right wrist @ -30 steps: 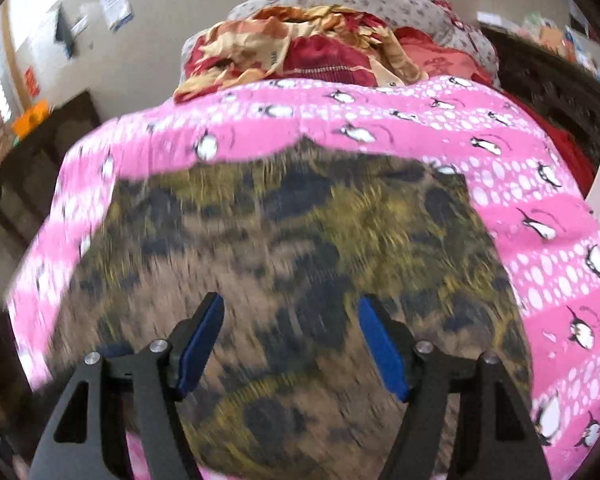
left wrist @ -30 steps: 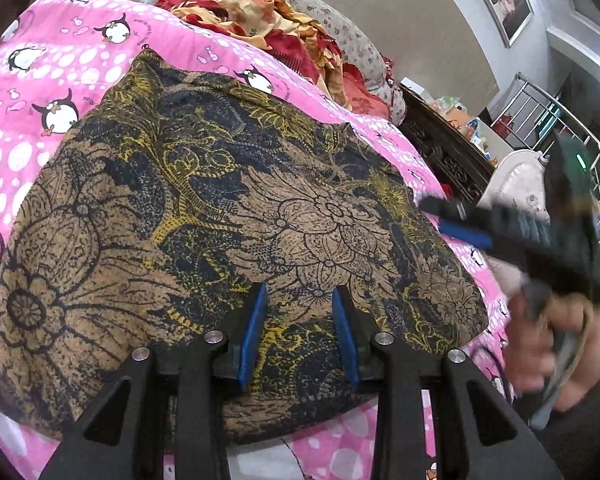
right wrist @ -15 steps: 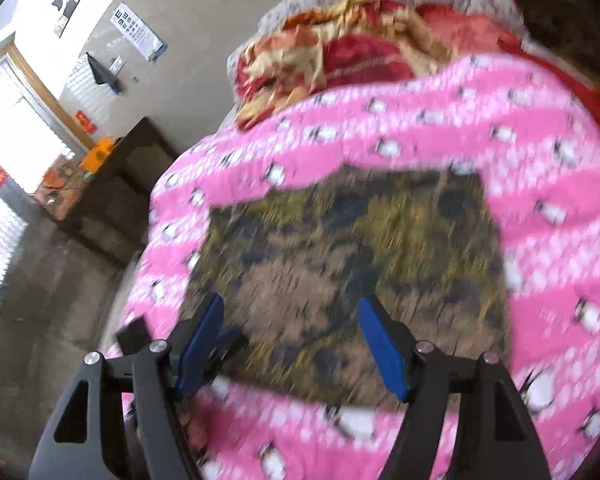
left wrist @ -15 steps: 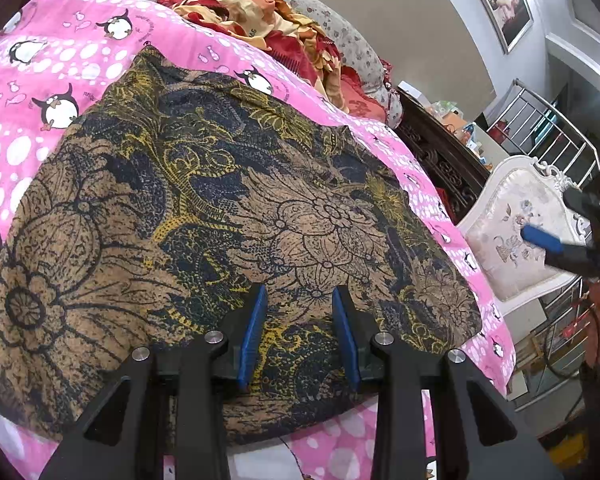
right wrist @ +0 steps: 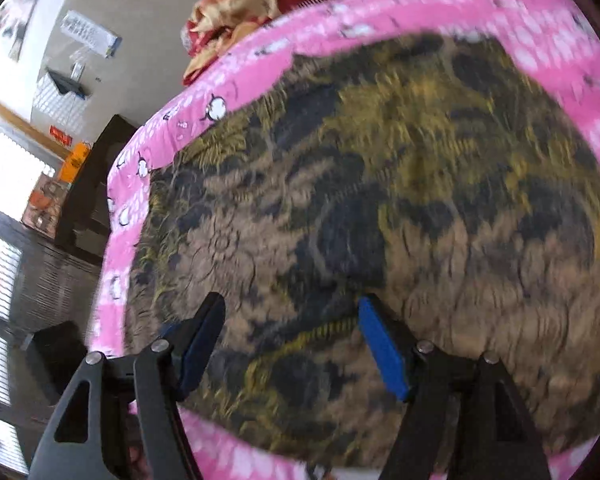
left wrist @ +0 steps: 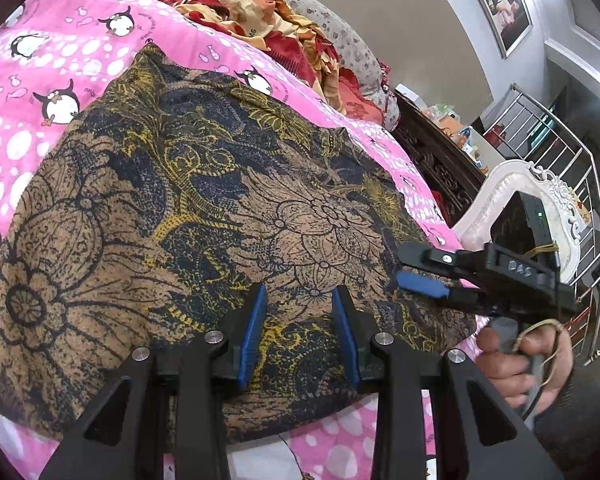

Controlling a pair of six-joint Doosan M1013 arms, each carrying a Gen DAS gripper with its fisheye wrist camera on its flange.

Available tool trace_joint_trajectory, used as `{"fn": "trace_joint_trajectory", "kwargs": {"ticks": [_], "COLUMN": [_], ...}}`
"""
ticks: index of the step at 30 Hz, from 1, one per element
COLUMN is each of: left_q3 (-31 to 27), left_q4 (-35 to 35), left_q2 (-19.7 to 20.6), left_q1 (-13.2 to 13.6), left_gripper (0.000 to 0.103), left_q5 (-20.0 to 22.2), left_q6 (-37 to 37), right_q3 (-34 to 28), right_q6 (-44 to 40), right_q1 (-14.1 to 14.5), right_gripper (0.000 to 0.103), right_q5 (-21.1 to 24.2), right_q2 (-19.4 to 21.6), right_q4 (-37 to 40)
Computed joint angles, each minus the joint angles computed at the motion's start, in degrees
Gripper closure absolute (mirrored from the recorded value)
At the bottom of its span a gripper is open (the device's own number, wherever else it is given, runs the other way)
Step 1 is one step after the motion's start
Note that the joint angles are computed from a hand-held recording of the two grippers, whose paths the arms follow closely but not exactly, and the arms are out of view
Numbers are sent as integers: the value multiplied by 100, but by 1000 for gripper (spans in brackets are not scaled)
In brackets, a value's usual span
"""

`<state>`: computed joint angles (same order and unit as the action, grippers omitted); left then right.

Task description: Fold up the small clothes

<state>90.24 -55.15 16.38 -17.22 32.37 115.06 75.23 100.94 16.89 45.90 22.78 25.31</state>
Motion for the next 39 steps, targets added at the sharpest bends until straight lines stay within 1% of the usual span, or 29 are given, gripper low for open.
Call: {"fn": "trace_joint_trajectory", "kwargs": {"ticks": [4,6,7,8,10,11,12,13,14,15,16,17,18,19,21,23,24,25,28,30,32,33,35,36,37,39], "left_q3": [5,3,2,5,-13,-25,11,94,204,280,372,489,615,695,778,777,807,863,832,825,868,865,800,760,778,805], "left_q4": [-21,-6,-2,-28,79,346,314,71,-22,155,414,610,607,663,993,1031,838,475,-22,-110,-130,-111,402,725,1223,1835], "left_q2": [-2,-2,-1,-2,-13,-66,-136,-226,-363,-479,-606,-735,-831,-883,-888,-796,-742,-736,-644,-609,-609,-597,-600,-619,-673,-697], "left_q1": [-2,-4,-3,8,15,6,16,45,61,45,22,16,47,72,101,151,188,210,297,349,358,353,286,261,204,182], "left_gripper": [89,89,89,89,89,89,89,89,89,89,89,83,76,74,73,73,73,73,73,75,79,81,82,88,91,92], "left_q5": [-2,-5,-2,11,79,131,179,220,242,189,92,6,-23,-54,-95,-1,-2,-155,-261,-441,-761,-810,-839,-871,-1027,-1198], "left_q6": [9,-2,-4,14,-135,-439,-484,-321,-239,-349,-527,-710,-846,-1056,-1700,-2072,-2167,-1963,-1927,-2229,-2579,-2701,-3037,-3194,-3479,-4012], "right_q3": [170,360,378,341,350,359,364,361,391,394,395,396,394,391,389,392,390,394,399,393,393,395,393,393,395,395], "right_q6": [-183,-227,-199,-194,-441,-503,-520,-533,-558,-575,-574,-573,-575,-555,-564,-586,-594,-614,-619,-621,-624,-627,-625,-625,-620,-614], "right_q1": [172,259,293,300,272,268,265,263,259,255,258,260,261,264,267,269,269,264,266,268,269,270,272,272,275,276], "right_gripper": [28,24,22,18,14,14,14,14,14,13,13,13,13,13,12,11,11,11,11,10,10,10,10,10,10,10], "right_q5": [-654,-1078,-1131,-1082,-1102,-1122,-1125,-1130,-1147,-1157,-1163,-1162,-1163,-1163,-1168,-1163,-1161,-1164,-1172,-1169,-1168,-1170,-1167,-1167,-1171,-1174], "right_q2": [-22,-83,-96,-88,-86,-86,-91,-88,-108,-109,-107,-108,-107,-105,-100,-104,-102,-104,-104,-99,-99,-101,-99,-99,-100,-100], "right_q4": [-813,-1129,-1271,-1343,-1114,-1068,-1058,-1043,-1021,-997,-998,-1007,-1017,-1023,-1023,-1019,-1018,-999,-989,-989,-1006,-1004,-1010,-1010,-1013,-1018]}}
